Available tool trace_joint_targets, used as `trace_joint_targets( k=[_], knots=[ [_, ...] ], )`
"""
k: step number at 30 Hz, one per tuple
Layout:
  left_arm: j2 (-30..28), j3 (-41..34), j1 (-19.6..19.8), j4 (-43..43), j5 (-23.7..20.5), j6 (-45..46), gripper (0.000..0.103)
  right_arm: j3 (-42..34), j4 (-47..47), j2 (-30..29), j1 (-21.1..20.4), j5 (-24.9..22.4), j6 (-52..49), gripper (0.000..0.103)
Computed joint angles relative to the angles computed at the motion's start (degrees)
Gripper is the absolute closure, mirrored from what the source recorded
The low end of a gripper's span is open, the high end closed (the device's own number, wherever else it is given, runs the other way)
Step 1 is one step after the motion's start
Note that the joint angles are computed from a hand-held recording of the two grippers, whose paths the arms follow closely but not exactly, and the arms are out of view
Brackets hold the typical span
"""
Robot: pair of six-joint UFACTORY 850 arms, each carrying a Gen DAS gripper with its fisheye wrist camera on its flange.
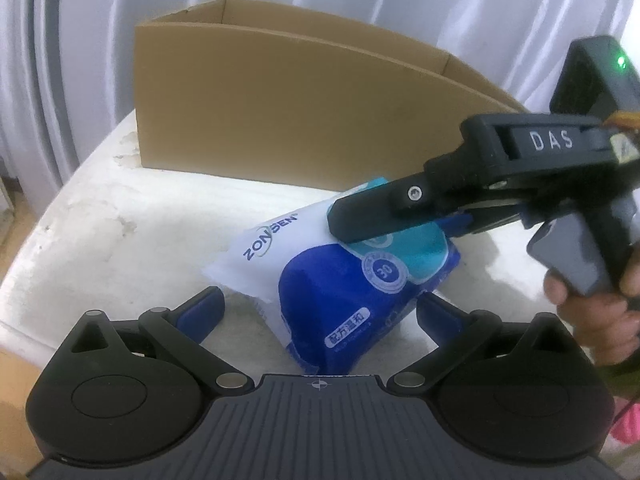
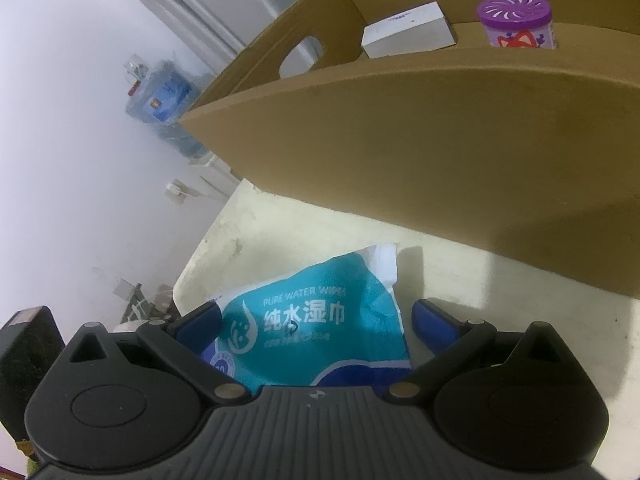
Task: Organize objects
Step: 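Lower the right gripper onto the wet wipes pack and close around it, then lift the wet wipes pack off the table with the right gripper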
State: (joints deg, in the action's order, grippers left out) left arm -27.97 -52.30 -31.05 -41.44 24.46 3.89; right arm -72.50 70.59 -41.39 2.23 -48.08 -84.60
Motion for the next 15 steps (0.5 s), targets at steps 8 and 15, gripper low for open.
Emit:
trace_joint_targets(
  k=[8, 15],
  knots=[
    [0.2, 0.5, 0.0, -0.8, 0.8, 3.1, 0.019, 3.3, 1.8, 2.3, -0.2, 1.4, -2.1, 0.003],
    [0.0, 0.2, -0.6, -1.0, 1.3, 3.0, 0.030, 5.2, 3.2, 4.0, -0.1, 2.7, -3.7, 0.009]
  ],
)
